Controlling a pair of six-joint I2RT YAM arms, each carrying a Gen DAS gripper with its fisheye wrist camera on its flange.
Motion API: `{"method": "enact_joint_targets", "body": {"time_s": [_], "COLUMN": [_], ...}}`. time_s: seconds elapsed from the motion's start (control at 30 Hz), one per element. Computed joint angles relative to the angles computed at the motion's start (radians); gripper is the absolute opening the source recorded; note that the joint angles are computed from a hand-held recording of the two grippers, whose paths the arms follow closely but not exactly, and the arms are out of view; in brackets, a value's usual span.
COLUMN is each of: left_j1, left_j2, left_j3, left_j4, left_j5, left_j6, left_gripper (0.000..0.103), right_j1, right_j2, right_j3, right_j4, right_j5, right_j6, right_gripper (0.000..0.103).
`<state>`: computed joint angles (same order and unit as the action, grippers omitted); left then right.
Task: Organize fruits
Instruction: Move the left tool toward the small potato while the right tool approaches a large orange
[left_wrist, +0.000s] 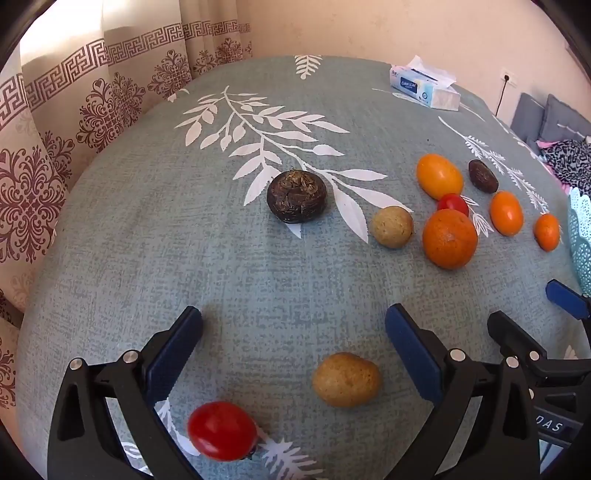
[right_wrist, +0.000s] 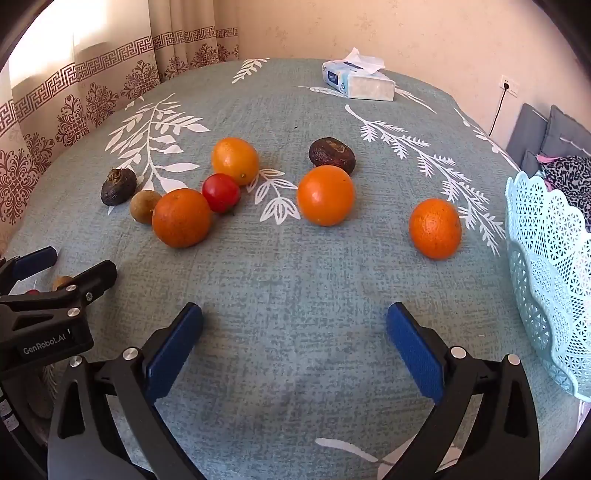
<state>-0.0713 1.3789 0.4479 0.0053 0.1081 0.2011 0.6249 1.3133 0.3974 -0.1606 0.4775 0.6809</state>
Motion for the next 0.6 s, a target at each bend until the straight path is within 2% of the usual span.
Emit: {"method": "enact_joint_targets", "body": {"time_s": [0.17,0.27,0.33,0.6], "left_j1": [-0.001,-0.001,-0.004,-0.004], "left_j2": [-0.002,-0.003,-0.005,-0.007], "left_j3": [-0.007,-0.009,-0.014,-0.015], "left_j4": [0.010,0.012,0.020,0.021], "left_j5": [-0.001,-0.002,-0.007,-0.003], "left_j6": [0.001,0.004,0.004,-0.003], "left_gripper": [0.098,0.098,0.098,0.098], "right_j1": [-0.020,-0.066,-0.067,-0.024], "right_j2": [-0.015,-0.081,-0.117,-0.096], "right_j3": [-0.022,-0.059,-0.074,-0.062], "right_j4": [0.036,0.048,0.042,0.019], "right_j5": [-0.032,-0.112,-0.131,-0.069], "right_j6": [-0.010,-0.091,-0.094,-0.053], "right_gripper": [0.101,0.101,0.101,0.101]}}
